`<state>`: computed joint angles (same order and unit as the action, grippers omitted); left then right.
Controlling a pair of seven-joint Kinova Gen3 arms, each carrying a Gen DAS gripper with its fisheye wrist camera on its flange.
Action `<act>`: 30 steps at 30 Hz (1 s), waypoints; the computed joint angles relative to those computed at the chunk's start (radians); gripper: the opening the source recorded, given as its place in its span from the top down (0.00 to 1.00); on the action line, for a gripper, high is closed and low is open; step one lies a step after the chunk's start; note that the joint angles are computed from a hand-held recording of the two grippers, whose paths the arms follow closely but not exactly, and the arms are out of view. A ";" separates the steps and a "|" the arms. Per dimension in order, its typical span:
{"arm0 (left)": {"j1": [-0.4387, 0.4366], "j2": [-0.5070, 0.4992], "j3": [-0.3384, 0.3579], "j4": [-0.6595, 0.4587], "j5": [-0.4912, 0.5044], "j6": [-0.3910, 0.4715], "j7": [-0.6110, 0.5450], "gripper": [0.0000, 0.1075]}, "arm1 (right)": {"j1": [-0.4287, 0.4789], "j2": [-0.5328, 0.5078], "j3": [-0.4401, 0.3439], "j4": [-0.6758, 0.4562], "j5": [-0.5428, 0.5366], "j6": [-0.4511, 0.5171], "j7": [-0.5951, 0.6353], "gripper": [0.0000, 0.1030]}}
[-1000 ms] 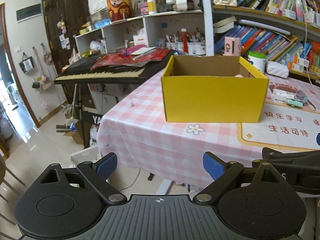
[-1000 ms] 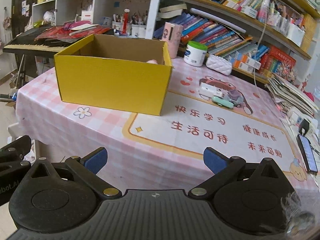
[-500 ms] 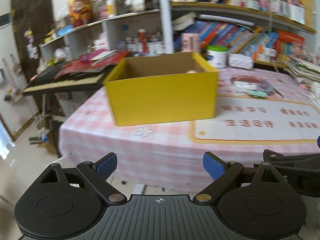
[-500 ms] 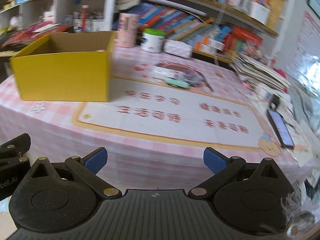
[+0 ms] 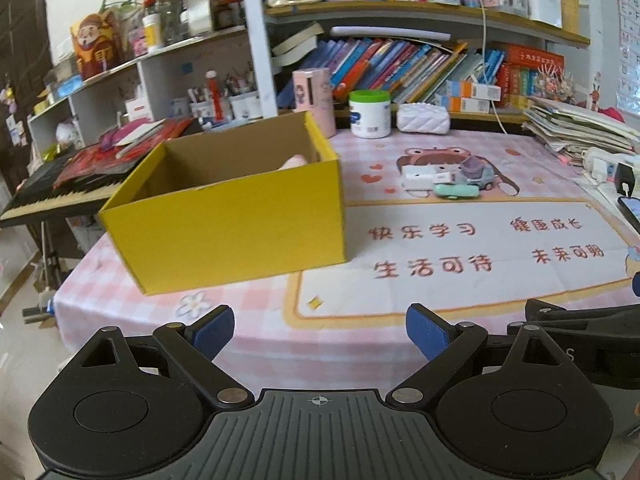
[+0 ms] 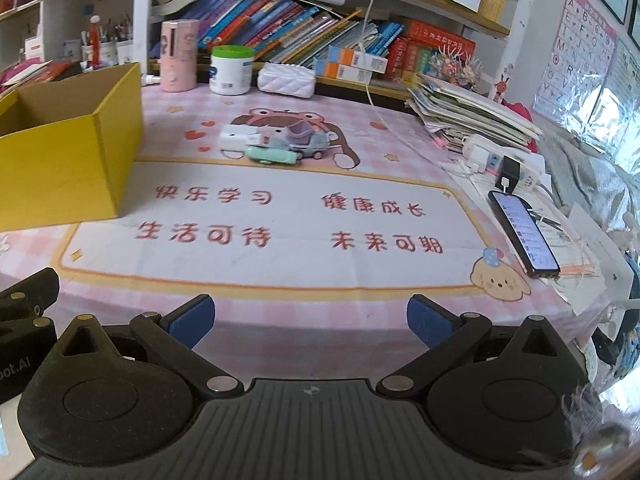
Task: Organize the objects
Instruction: 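Withdraw both tools from the box and move toward the remaining items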
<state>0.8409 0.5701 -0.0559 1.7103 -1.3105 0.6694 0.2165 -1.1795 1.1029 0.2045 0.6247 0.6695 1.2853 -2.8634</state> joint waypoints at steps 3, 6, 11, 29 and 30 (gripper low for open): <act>-0.012 0.039 0.008 -0.072 0.041 0.012 -0.054 0.12 | 0.029 -0.009 -0.004 0.021 0.000 -0.036 0.020 0.00; -0.020 0.075 0.005 -0.151 0.115 0.025 -0.133 0.12 | 0.071 -0.012 -0.015 0.019 -0.011 -0.066 0.063 0.00; -0.007 0.137 -0.033 -0.281 0.205 0.051 -0.210 0.12 | 0.135 -0.009 -0.016 -0.001 -0.026 -0.135 0.144 0.00; 0.022 0.385 -0.126 -0.792 0.549 0.272 -0.481 0.12 | 0.339 -0.056 -0.047 0.100 -0.134 -0.488 0.405 0.02; 0.021 0.397 -0.128 -0.817 0.564 0.287 -0.493 0.12 | 0.349 -0.053 -0.050 0.096 -0.145 -0.498 0.422 0.03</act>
